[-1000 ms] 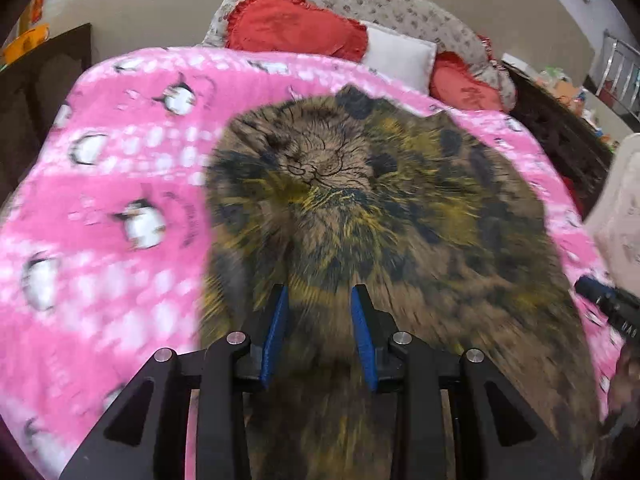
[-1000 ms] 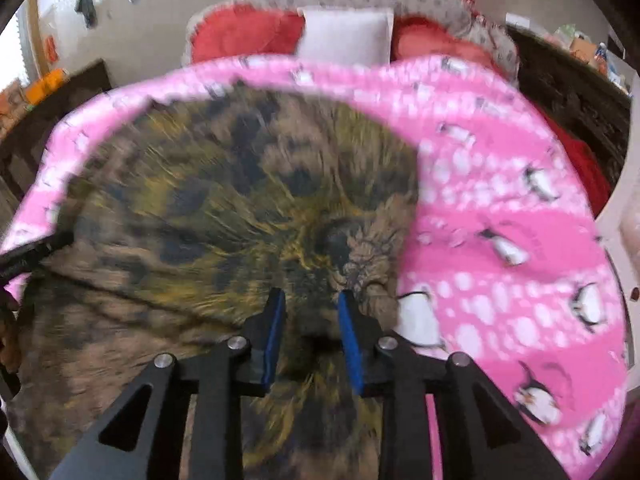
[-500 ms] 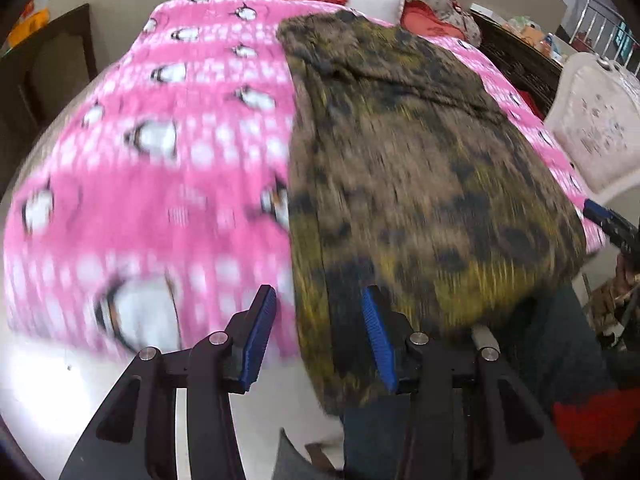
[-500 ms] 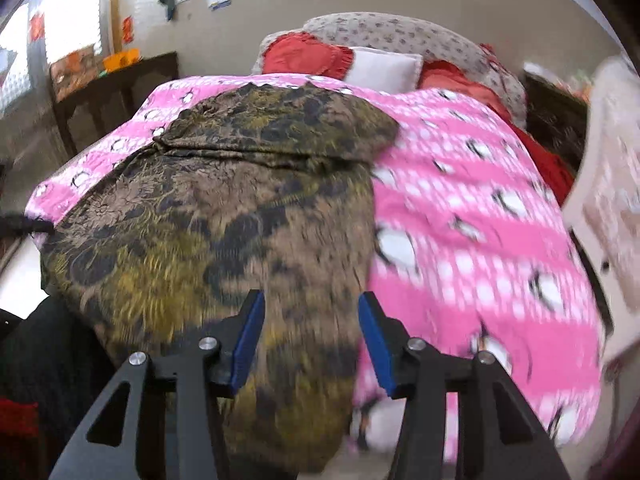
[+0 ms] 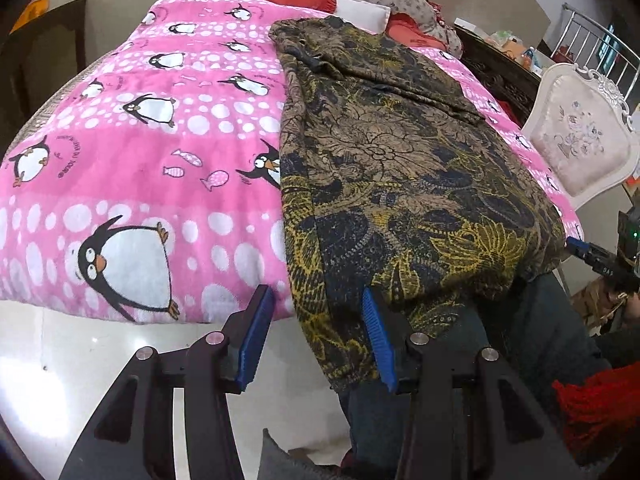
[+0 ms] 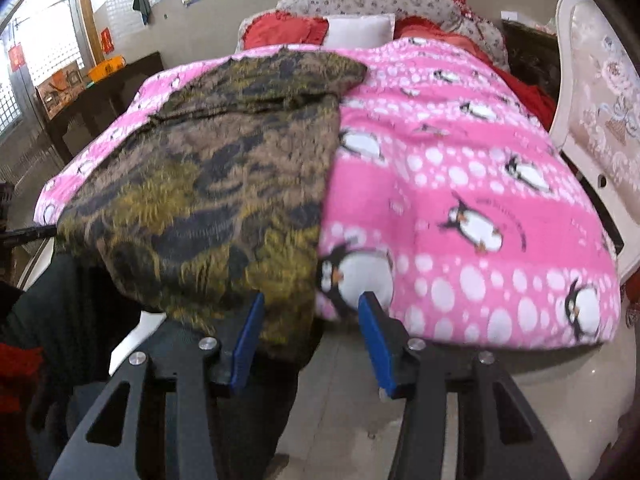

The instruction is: Fold small clothes

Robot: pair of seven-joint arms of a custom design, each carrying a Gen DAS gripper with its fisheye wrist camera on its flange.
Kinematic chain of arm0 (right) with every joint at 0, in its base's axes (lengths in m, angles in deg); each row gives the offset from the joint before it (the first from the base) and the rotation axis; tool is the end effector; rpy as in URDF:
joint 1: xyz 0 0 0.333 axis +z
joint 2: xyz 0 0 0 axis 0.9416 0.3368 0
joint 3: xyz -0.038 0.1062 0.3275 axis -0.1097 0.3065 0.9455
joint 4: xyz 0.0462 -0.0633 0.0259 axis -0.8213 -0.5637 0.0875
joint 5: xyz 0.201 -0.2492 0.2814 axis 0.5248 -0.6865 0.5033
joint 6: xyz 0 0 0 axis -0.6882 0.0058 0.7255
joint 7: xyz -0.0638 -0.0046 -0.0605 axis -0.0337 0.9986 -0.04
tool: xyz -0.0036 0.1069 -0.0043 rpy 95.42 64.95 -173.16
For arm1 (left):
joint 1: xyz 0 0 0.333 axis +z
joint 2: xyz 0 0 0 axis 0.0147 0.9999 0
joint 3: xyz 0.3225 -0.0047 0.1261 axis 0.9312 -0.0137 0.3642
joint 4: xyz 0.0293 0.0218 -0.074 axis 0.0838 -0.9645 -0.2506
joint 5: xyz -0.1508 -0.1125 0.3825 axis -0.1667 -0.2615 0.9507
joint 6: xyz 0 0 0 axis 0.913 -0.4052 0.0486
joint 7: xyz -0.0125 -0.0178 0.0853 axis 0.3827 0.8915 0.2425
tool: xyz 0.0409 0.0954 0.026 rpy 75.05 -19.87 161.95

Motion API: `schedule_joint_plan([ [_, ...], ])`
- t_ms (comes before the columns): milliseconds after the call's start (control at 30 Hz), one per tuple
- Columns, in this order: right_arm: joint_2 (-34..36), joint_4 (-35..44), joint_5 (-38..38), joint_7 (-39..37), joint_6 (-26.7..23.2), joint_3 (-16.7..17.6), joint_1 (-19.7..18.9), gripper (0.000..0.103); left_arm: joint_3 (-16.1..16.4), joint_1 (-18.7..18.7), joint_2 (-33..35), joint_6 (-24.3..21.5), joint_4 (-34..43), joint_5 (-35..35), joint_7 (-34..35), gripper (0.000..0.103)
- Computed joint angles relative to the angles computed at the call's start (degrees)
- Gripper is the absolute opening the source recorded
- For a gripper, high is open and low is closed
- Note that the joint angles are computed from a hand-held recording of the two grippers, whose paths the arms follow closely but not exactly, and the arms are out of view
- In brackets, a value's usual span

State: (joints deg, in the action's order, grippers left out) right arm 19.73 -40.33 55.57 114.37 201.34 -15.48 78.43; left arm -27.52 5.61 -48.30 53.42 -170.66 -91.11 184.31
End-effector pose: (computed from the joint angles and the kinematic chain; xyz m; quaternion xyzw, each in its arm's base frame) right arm 0.6220 0.0868 0.5185 -0.6791 0.6550 -0.1910 0.2708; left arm 0.7390 -0.0723 0.4979 -0.5705 0.7545 -0.3194 0.0574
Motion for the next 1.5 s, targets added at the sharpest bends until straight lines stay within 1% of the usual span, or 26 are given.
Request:
schedule_joint_plan([
  [100, -0.36, -1.05, -1.25, 1.77, 0.3, -0.15, -0.13, 0.051, -1.2, 1.54, 0.03, -0.14, -0.39, -4.09, 2.48, 0.029],
  [167, -0.57, -1.73, -0.17, 1.83, 1.16, -0.27, -0.31, 0.051, -1.7, 2.27, 0.11, -0.59, -0.56, -6.85, 4.07, 0.038],
  [233, -0.49, -2.23, 2.93, 0.04, 1.74, -0.34, -0.48, 0.051, -1.9, 2.39, 0.43, -1.03, -0.26, -8.73, 4.66, 0.045],
  [333, 0.15, -2.37, 5.51, -2.01, 2.48, -0.3, -0.61, 0.051, -1.36, 1.54, 0.05, -0.16, -0.76, -8.27, 4.03, 0.045],
  [367, 0.56, -2.19, 6.83, -2.86, 2.58, -0.21, -0.63, 0.051, -1.35, 1.69, -0.12, -0.3, -0.9, -8.75, 4.0, 0.035],
  [400, 0.82, -1.97, 8.41, -3.9, 2.61, -0.04, -0.62, 0.051, -0.92, 1.53, -0.46, -0.29, -1.15, -8.26, 3.25, 0.028],
  [467, 0.67, -1.94, 14.45, -9.32, 3.37, 0.62, -0.54, 0.052, -0.48, 1.62, -0.51, -1.41, -0.87, -7.71, 2.54, 0.002],
  [500, 0.53, -2.0, 15.54, -10.92, 3.48, 0.74, -0.42, 0.054, -0.61, 2.16, -0.28, -3.01, -0.38, -8.49, 2.66, 0.0],
  [533, 0.57, -1.88, 15.96, -11.89, 2.95, 0.7, -0.37, 0.054, -0.66, 2.43, -0.02, -4.1, 0.01, -8.93, 2.75, 0.0],
  [567, 0.76, -1.63, 18.24, -14.17, 1.65, 0.66, -0.5, 0.054, -0.41, 2.16, 0.04, -4.53, 0.1, -8.26, 2.35, 0.0],
  [633, 1.05, -0.47, 25.72, -20.27, -2.98, 0.72, -1.0, 0.051, -0.19, 1.7, 0.25, -6.05, 0.5, -6.79, 1.94, 0.0],
  [667, 0.91, -0.46, 27.48, -22.18, -3.67, 0.78, -0.99, 0.051, -0.25, 1.68, 0.29, -6.48, 0.54, -6.74, 2.09, 0.0],
  [700, 0.66, -0.66, 28.8, -24.32, -3.86, 0.89, -0.87, 0.051, -0.3, 1.61, 0.3, -6.46, 0.37, -6.76, 2.3, 0.0],
  [767, 0.85, -0.62, 28.91, -25.29, -3.3, 0.93, -0.47, 0.051, -0.27, 1.6, 1.13, -6.56, 0.94, -7.18, 1.68, 0.001],
  [833, 1.87, -0.43, 26.88, -22.22, -0.88, 0.83, -0.15, 0.051, -0.37, 1.72, 2.74, -6.74, 2.43, -8.02, -0.08, 0.004],
  [867, 2.78, 0.23, 27.46, -21.31, -0.51, 0.8, -0.28, 0.051, -0.57, 1.9, 3.21, -6.95, 2.92, -8.36, -0.36, 0.004],
  [1000, 4.74, 2.28, 33.8, -27.0, -1.58, 1.87, -1.59, 0.051, -1.23, 2.4, 4.11, -7.88, 3.74, -8.95, -0.46, 0.004],
  [1033, 4.91, 2.66, 35.02, -28.6, -2.47, 2.07, -1.93, 0.045, -1.31, 2.54, 3.8, -7.77, 3.37, -9.17, -0.35, 0.0],
  [1067, 4.87, 3.01, 37.02, -30.79, -3.8, 2.28, -2.4, 0.036, -1.32, 2.63, 3.51, -7.77, 3.14, -9.26, -0.21, 0.0],
  [1100, 4.64, 3.26, 39.43, -33.31, -5.57, 2.48, -2.84, 0.017, -1.23, 2.64, 2.68, -7.73, 2.35, -9.0, 0.05, 0.0],
  [1200, 2.45, 2.3, 41.31, -36.94, -8.53, 2.06, -2.82, 0.014, -1.36, 3.35, -0.27, -8.74, 0.14, -10.18, 2.78, 0.0],
  [1333, -2.36, 0.0, 48.87, -43.06, -10.83, 0.38, -2.28, 0.011, -0.98, 4.27, -3.41, -9.82, -0.7, -15.45, 7.18, 0.0],
  [1367, -3.42, -0.23, 51.48, -45.09, -11.07, -0.22, -2.0, 0.011, -0.75, 4.24, -3.66, -9.72, -0.3, -16.52, 7.84, 0.0],
  [1400, -4.23, -0.23, 53.65, -46.66, -11.01, -0.76, -1.67, 0.006, -0.58, 4.24, -3.6, -9.65, 0.42, -17.68, 8.42, 0.0],
  [1433, -4.68, 0.03, 55.77, -48.17, -10.99, -1.25, -1.33, 0.005, -0.44, 4.19, -3.25, -9.61, 1.27, -18.57, 8.86, 0.0],
  [1500, -5.35, 0.65, 60.52, -51.25, -9.85, -2.0, -0.69, 0.005, -0.18, 3.85, -2.04, -8.77, 3.09, -19.26, 8.88, 0.0],
])
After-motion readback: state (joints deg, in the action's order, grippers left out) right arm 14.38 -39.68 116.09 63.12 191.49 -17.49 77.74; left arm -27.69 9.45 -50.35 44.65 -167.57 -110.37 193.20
